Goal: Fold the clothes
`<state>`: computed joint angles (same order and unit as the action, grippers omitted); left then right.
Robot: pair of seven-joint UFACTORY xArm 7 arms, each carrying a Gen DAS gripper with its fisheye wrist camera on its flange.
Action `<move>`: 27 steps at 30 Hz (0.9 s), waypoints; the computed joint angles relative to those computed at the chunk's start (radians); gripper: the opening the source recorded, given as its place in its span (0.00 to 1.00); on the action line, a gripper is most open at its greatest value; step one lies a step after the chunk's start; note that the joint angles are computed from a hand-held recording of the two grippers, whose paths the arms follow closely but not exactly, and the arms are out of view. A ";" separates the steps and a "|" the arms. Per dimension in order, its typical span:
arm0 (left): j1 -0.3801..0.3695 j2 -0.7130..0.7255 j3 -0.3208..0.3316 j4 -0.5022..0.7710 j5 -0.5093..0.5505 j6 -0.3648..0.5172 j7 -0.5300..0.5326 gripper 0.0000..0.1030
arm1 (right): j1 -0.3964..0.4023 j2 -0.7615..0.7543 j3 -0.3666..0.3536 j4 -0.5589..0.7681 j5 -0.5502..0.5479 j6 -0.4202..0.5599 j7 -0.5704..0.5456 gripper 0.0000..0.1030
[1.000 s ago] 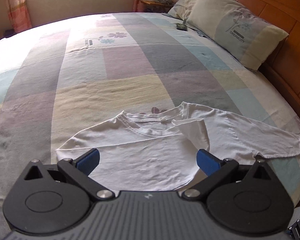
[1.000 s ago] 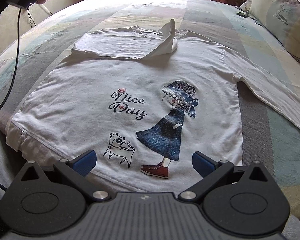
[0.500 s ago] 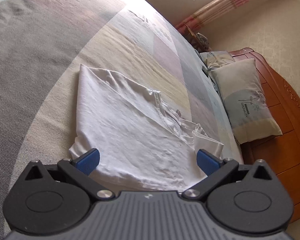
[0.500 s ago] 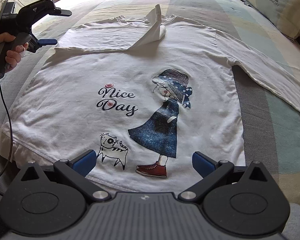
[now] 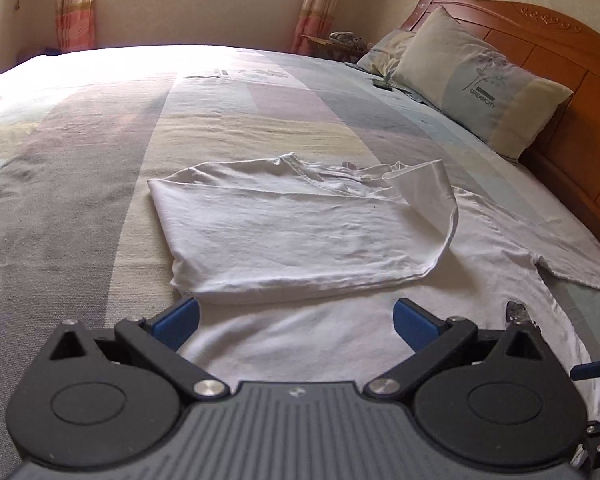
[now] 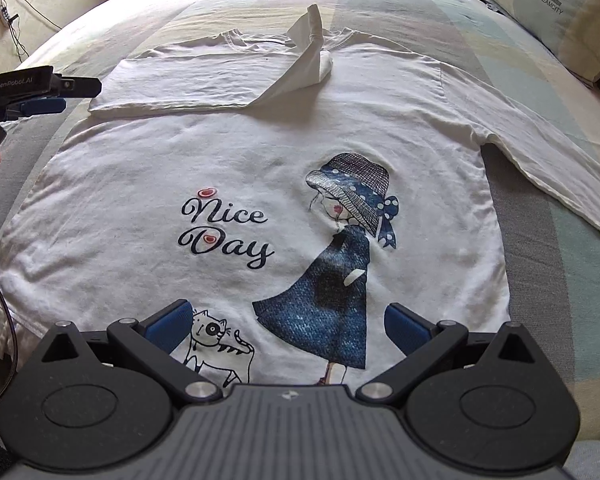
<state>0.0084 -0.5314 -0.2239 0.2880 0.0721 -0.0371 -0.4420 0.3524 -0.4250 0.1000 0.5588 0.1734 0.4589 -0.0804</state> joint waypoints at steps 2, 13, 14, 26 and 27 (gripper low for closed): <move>0.057 -0.042 -0.092 -0.020 0.013 0.025 -0.040 0.99 | -0.006 0.046 0.020 0.015 -0.021 -0.039 0.010 1.00; 0.057 -0.157 -0.200 -0.038 0.143 0.206 -0.188 0.99 | 0.039 0.078 -0.015 -0.060 -0.030 -0.214 -0.037 1.00; 0.049 -0.168 -0.189 -0.044 0.153 0.209 -0.195 0.99 | 0.023 0.084 -0.002 -0.040 -0.042 -0.186 -0.018 1.00; 0.028 -0.236 -0.134 -0.087 0.187 0.220 -0.266 0.99 | -0.165 0.512 0.121 0.541 -0.601 -0.154 0.441 1.00; 0.024 -0.239 -0.127 -0.090 0.187 0.221 -0.265 0.99 | -0.142 0.574 0.106 0.616 -0.628 -0.120 0.464 1.00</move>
<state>0.0323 -0.7704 -0.3513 0.1976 0.2586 0.1841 -0.7073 0.2108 0.1491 0.2060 1.1752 -0.4544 0.3393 0.3832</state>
